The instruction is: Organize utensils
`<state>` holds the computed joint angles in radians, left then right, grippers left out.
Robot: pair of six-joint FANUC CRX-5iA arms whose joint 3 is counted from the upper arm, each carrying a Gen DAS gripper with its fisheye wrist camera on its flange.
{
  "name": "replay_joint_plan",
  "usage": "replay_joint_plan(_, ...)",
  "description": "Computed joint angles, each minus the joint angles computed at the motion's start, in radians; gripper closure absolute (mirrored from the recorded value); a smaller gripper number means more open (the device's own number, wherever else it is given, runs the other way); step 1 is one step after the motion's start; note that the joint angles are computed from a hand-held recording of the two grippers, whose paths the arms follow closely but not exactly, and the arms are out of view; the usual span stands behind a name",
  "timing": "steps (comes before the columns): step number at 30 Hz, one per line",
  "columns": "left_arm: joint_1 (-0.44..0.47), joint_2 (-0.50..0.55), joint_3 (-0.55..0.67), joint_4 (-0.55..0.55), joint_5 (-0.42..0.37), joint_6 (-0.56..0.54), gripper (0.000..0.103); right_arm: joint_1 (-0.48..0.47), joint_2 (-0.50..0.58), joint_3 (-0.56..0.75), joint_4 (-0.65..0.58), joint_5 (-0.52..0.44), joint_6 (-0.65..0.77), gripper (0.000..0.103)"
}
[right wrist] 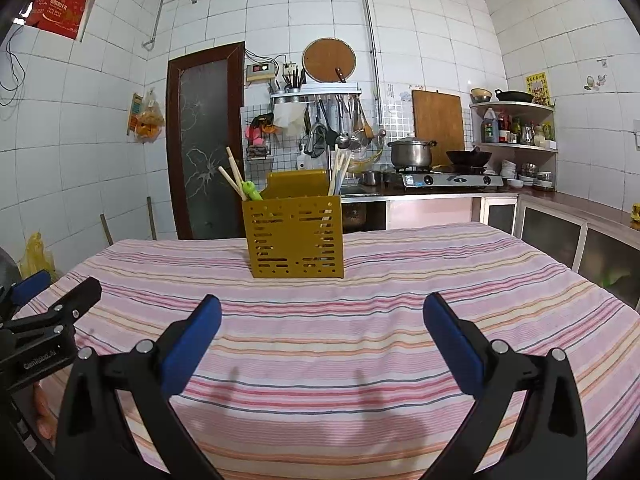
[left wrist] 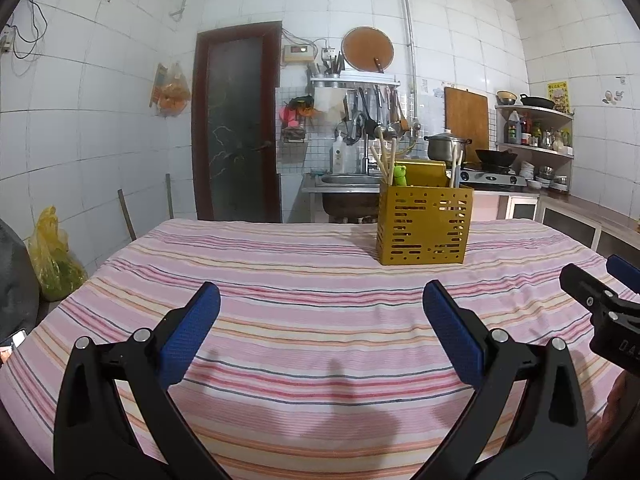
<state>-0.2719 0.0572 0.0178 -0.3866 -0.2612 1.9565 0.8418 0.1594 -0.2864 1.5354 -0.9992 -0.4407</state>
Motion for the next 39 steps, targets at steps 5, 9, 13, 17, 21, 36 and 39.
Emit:
replay_joint_plan(5, -0.026, -0.003, 0.022, -0.106, -0.024, 0.086, 0.005, 0.007, -0.001, -0.002, -0.006, -0.008, 0.011, 0.005)
replay_joint_plan(9, -0.038, -0.013, 0.023, -0.172, -0.024, 0.150, 0.005, 0.010, -0.001, 0.001, -0.013, -0.013, 0.016, 0.004)
replay_joint_plan(13, -0.041, -0.022, 0.018, -0.204, -0.017, 0.186, 0.005, 0.011, 0.002, 0.006, -0.014, -0.018, 0.025, 0.005)
replay_joint_plan(17, -0.030, -0.030, -0.003, -0.168, 0.014, 0.155, 0.005, 0.013, 0.009, 0.014, -0.016, -0.026, 0.035, 0.004)
replay_joint_plan(21, -0.022, -0.037, -0.015, -0.150, 0.031, 0.141, 0.005, 0.016, 0.012, 0.015, -0.012, -0.034, 0.042, 0.004)
replay_joint_plan(36, -0.041, -0.042, -0.004, -0.241, 0.014, 0.231, 0.005, 0.023, 0.014, 0.014, -0.007, -0.056, 0.047, 0.004)
replay_joint_plan(39, -0.043, -0.040, -0.001, -0.243, 0.009, 0.230, 0.005, 0.023, 0.014, 0.013, -0.006, -0.056, 0.045, 0.004)
